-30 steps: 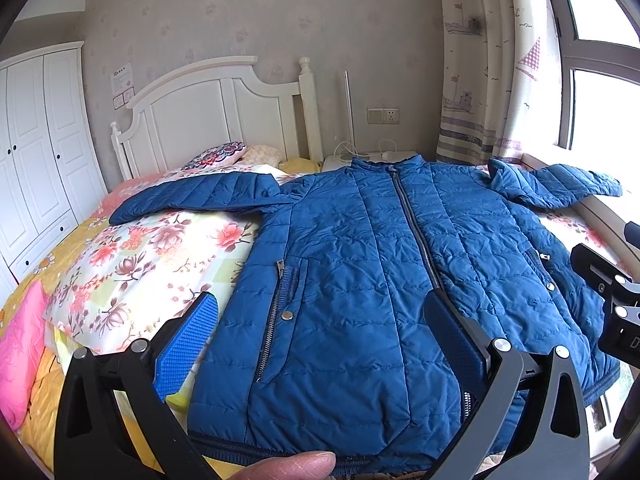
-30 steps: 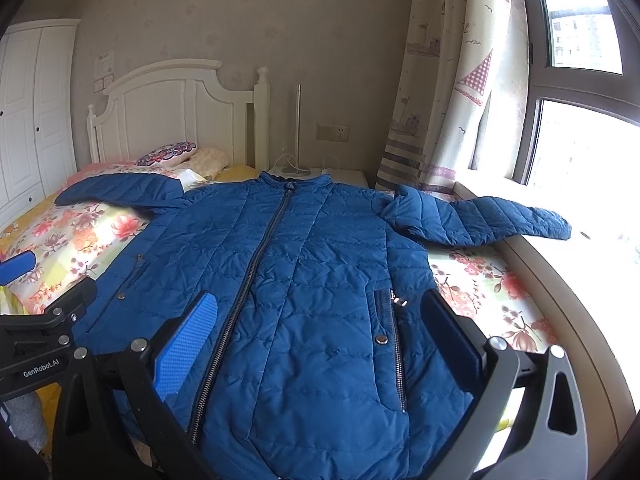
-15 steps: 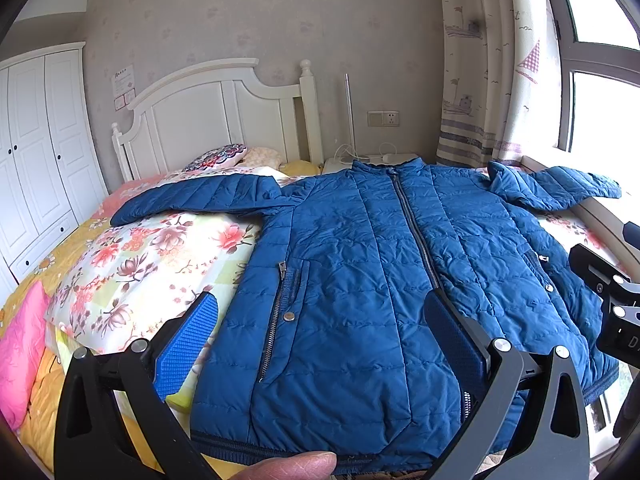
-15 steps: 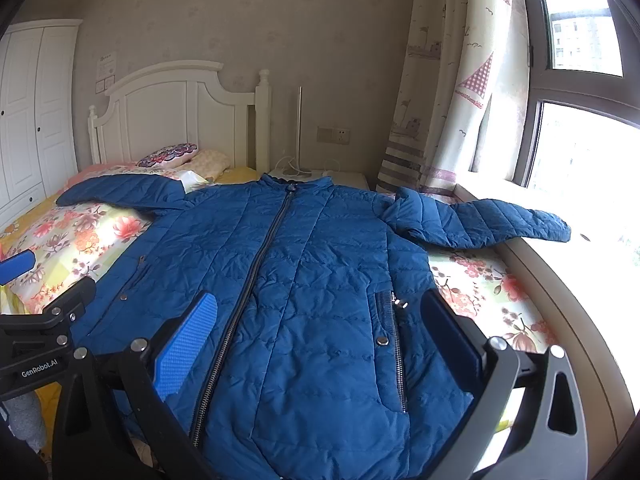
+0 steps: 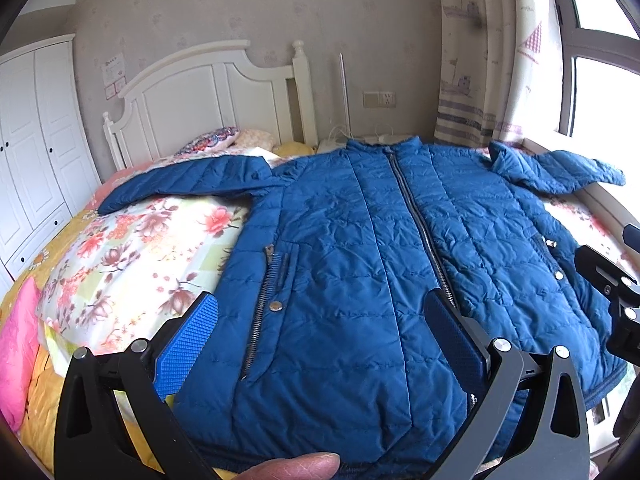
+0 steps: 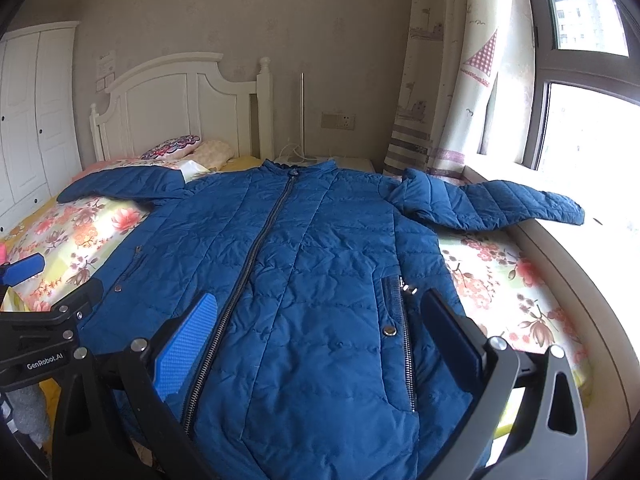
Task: Fold large clothes
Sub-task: 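Grasp the blue sleeve cuff nearest the right tool with the right tool, then fold the held sleeve across the jacket body and open the right tool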
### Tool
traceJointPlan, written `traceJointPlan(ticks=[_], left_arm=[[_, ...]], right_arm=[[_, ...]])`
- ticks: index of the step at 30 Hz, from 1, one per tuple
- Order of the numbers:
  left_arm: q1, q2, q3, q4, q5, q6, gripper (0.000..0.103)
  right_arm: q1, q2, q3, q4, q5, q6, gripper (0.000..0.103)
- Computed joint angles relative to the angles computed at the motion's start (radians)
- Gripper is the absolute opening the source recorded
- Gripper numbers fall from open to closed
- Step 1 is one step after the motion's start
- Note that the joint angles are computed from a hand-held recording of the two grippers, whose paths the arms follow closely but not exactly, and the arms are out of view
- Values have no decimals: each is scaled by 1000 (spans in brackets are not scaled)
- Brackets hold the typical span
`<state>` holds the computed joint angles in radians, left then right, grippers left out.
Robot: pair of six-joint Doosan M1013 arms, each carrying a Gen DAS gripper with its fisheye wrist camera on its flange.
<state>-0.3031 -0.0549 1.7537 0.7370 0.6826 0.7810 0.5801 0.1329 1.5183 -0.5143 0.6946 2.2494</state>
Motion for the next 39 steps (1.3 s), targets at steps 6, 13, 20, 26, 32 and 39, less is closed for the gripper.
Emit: traceJointPlan(ticks=[6,13,20,26,32,39], left_arm=[[59,150,-143,-159,60,250,99],[133,391,-436,-250,207,414,99],[216,489,-542,-489,223,461,99],[235,498,-550,-560,212,489,99],[242,505,-563,-591,218,523,99],[272,493,-545,-725,164,599,99]], right_arm=[[-127,70,-65,191,64,-56,101],[-287,190,-197,202,114,87,101],[-399,335,-359,198,153,251,100],[-437,394,-416,212,192,302,64],[-369,371,-409,17,40,253,12],[-239,442,-562,365,-8,-367,11]])
